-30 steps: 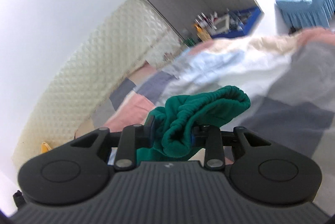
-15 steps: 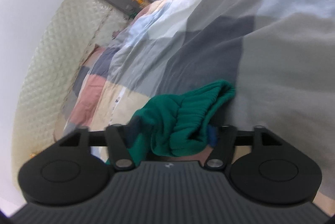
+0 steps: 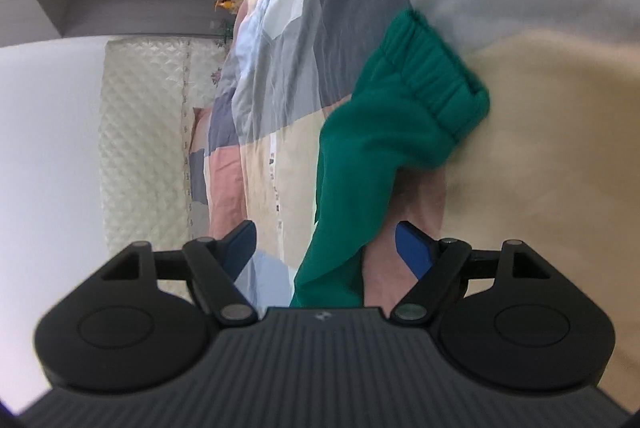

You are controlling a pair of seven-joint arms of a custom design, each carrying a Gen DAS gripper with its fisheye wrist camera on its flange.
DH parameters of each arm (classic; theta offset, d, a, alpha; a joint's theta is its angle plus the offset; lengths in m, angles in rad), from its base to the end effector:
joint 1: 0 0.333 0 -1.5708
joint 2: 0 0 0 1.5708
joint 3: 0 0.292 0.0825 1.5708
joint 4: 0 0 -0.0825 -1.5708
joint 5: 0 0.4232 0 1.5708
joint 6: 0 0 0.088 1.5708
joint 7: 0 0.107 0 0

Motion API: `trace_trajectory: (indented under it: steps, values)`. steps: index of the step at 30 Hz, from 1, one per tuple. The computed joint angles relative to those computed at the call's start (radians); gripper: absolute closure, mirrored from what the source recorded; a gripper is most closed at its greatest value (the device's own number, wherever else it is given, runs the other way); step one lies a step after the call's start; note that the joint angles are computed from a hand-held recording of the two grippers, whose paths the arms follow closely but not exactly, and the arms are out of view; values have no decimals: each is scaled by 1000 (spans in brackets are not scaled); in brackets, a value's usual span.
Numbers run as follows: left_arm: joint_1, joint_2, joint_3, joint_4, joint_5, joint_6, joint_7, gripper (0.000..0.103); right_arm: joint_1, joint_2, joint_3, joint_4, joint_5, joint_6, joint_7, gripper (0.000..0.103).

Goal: Fold large clothes
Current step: 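Lift the held sleeve cuff with the right tool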

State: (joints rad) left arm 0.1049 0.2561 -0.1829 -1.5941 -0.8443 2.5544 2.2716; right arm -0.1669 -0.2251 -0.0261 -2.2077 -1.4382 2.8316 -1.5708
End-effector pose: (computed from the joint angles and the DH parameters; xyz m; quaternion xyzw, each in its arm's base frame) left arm 0.7171 -0.0322 0.5303 -0.5582 0.6847 -0.4536 0.1176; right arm 0.5560 -0.0576 0.4972 0.2198 0.8134 -0.1412 0.5197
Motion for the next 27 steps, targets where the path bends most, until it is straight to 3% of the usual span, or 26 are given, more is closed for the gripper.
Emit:
trace_trajectory:
  steps: [3,8,13,18,21,24,26,27]
  values:
    - [-3,13,4,14,22,-10,-27,35,6,49,5,21,2,-20,145,24]
    - [-2,37,5,40,60,-42,-71,35,25,134,-26,91,-213,-37,348,24]
    - [-6,56,2,55,97,-45,-96,35,37,168,-67,118,-97,-128,194,23]
    - [-14,74,4,66,153,-51,-129,35,30,231,-97,153,-181,-161,316,25]
    - [-17,83,3,72,175,-51,-148,35,33,248,-108,173,-163,-171,276,26]
    - [-21,84,1,68,196,-39,-153,35,27,242,-120,172,-99,-156,180,49]
    - [-23,84,-2,66,206,-33,-151,35,15,239,-131,167,-31,-122,40,76]
    - [-24,84,-3,64,208,-28,-147,35,8,234,-136,162,-12,-108,-14,79]
